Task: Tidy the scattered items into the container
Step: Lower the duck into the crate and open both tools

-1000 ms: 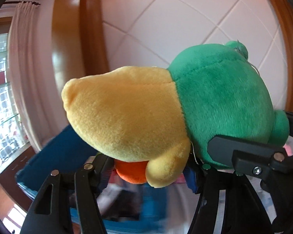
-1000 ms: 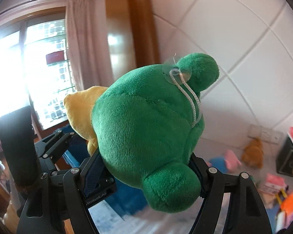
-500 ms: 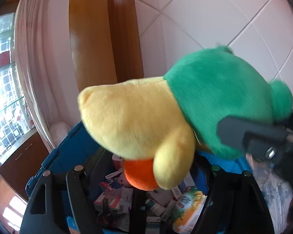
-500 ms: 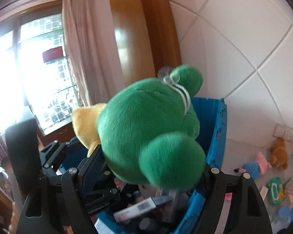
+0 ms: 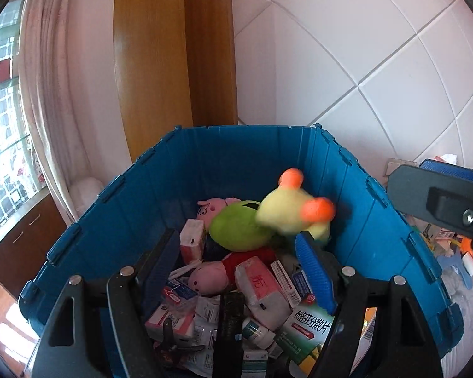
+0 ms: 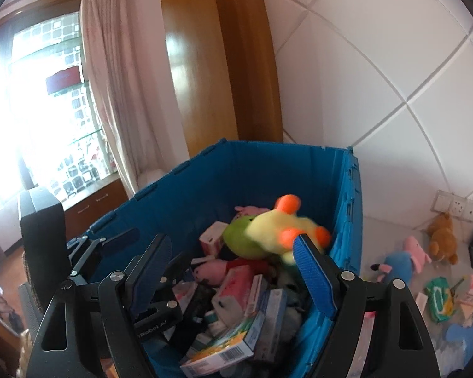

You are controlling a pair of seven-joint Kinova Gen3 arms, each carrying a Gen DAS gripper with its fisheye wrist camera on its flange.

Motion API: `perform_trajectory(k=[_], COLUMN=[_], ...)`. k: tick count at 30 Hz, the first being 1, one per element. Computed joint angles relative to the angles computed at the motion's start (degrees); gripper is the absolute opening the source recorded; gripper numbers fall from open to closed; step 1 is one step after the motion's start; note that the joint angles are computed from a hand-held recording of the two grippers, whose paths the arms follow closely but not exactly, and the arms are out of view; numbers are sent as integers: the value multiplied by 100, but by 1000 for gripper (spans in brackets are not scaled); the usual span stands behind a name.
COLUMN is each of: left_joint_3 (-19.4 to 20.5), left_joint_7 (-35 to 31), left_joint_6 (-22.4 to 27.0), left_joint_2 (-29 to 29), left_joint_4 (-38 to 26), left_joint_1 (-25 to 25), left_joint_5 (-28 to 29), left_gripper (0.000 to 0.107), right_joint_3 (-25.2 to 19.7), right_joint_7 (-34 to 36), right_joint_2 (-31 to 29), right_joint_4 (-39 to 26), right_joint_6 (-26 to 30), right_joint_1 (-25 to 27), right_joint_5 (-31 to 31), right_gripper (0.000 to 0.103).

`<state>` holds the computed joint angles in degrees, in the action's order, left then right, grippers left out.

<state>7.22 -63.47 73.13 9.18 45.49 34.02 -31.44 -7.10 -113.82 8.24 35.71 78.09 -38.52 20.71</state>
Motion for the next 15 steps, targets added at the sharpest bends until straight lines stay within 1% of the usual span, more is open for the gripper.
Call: perform_trajectory(k=[2, 3, 4, 6, 10, 12, 15], left_joint_3=[15, 2, 1, 31, 138, 206, 336], left_joint_7=[51, 74, 107, 185, 326, 426, 680], left_joint_6=[37, -25, -71, -110, -304, -385, -484], left_joint_2=[11, -35, -75, -125, -297, -380, -508], left_joint_4=[-66, 3, 53, 85, 339, 465, 677], left_joint_1=[64, 33, 2, -6, -52, -67, -76], left_joint_5=[-34, 10, 45, 41, 8, -18, -91], left_gripper=[75, 76, 80, 82, 83, 84, 88], right_joint_3=[5, -2, -13, -47, -151, -235, -382], right_joint_7=[-75, -118, -143, -210, -359, -491, -705], right_joint_2=[-22, -53, -80, -140, -343, -425, -644], right_joint_4=[48, 99, 136, 217, 431, 499, 783], right_joint_6=[22, 27, 43, 58, 93, 201, 245], right_joint_1=[-66, -101, -118, -142, -116, -120, -70], right_joint_5=[117, 180, 230, 333, 543, 734, 964], right_gripper=[81, 81, 81, 82, 86, 89, 93])
